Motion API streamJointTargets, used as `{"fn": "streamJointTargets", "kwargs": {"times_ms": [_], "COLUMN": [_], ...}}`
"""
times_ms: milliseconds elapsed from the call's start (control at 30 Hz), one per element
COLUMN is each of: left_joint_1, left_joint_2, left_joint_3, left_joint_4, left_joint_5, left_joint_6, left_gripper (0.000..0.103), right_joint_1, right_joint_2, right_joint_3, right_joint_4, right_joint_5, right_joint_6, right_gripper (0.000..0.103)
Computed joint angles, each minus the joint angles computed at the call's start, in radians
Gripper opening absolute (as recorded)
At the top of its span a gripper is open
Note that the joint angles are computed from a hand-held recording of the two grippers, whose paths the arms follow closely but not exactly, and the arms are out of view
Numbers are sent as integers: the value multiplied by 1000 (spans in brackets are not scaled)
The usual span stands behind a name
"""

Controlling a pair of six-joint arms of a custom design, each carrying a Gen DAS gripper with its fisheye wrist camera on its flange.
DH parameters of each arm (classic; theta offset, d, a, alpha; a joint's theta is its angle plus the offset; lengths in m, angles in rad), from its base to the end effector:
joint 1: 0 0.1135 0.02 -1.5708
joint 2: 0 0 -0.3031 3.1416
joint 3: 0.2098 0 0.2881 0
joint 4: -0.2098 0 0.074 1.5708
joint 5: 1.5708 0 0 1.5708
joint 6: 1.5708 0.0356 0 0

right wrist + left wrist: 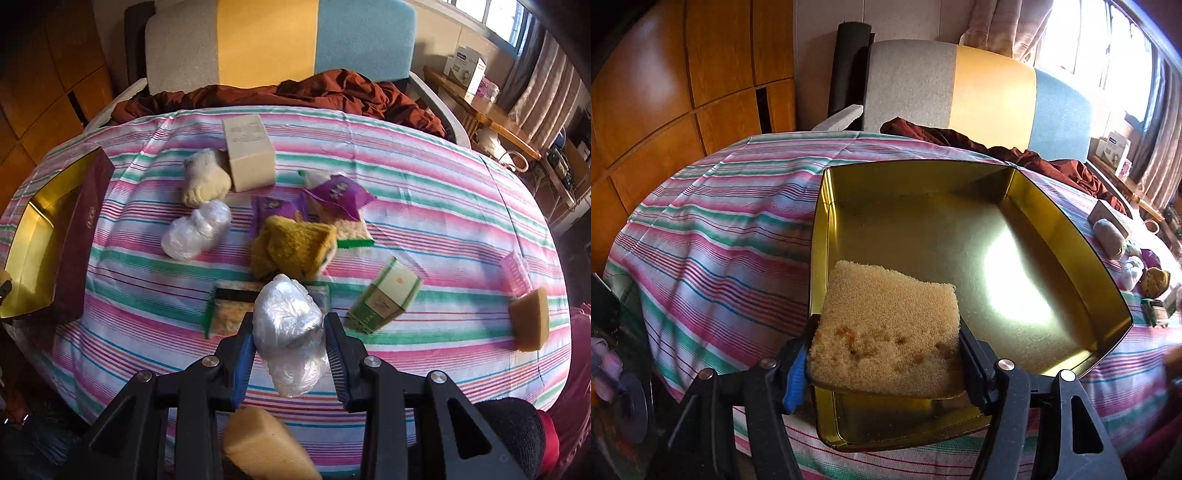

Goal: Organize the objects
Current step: 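Lower the sponge into the tray and open the left gripper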

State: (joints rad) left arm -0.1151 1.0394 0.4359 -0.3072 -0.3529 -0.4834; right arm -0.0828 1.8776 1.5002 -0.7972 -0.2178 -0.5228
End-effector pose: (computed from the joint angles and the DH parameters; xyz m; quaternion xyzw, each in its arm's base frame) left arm 0.1984 -0.0106 0.1794 -0.2265 0.9052 0.0646 0.3538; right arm 0.4367 -0.0285 0.2541 -0.2336 0.9465 0.0434 0.2185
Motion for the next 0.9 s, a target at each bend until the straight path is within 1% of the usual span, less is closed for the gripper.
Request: {"fn": "streamJointTargets", "kwargs": {"times_ms": [333, 467, 600, 667, 733, 833, 900], "left_joint_1": [-31, -58, -62, -65, -71, -74, -71], "left_joint_2": [-42, -72, -90, -98, -97, -105, -114], "left_joint_3": [4, 3, -1, 0, 6, 9, 10], "left_joint_4": [-32, -57, -72, -83, -91, -100, -104], "left_joint_5": [-44, -79, -83, -86, -101, -116, -124], "left_joint_6": [-20, -40, -48, -53, -57, -63, -64], "left_gripper": [71, 74, 74, 77, 84, 88, 88], "right_joint_1": [161, 233, 284, 300, 306, 307, 306], "right_joint_2": [-70, -81, -84, -87, -83, -72, -64], "right_joint_3": [-31, -44, -63, -75, -80, -84, -85], "right_joint_4": [12, 22, 35, 44, 45, 45, 41], "right_joint_5": [-63, -80, -86, -85, -84, -75, -70], "right_joint_6": [32, 42, 55, 59, 63, 69, 74], "right_gripper": [36, 36, 36, 36, 36, 36, 36]}}
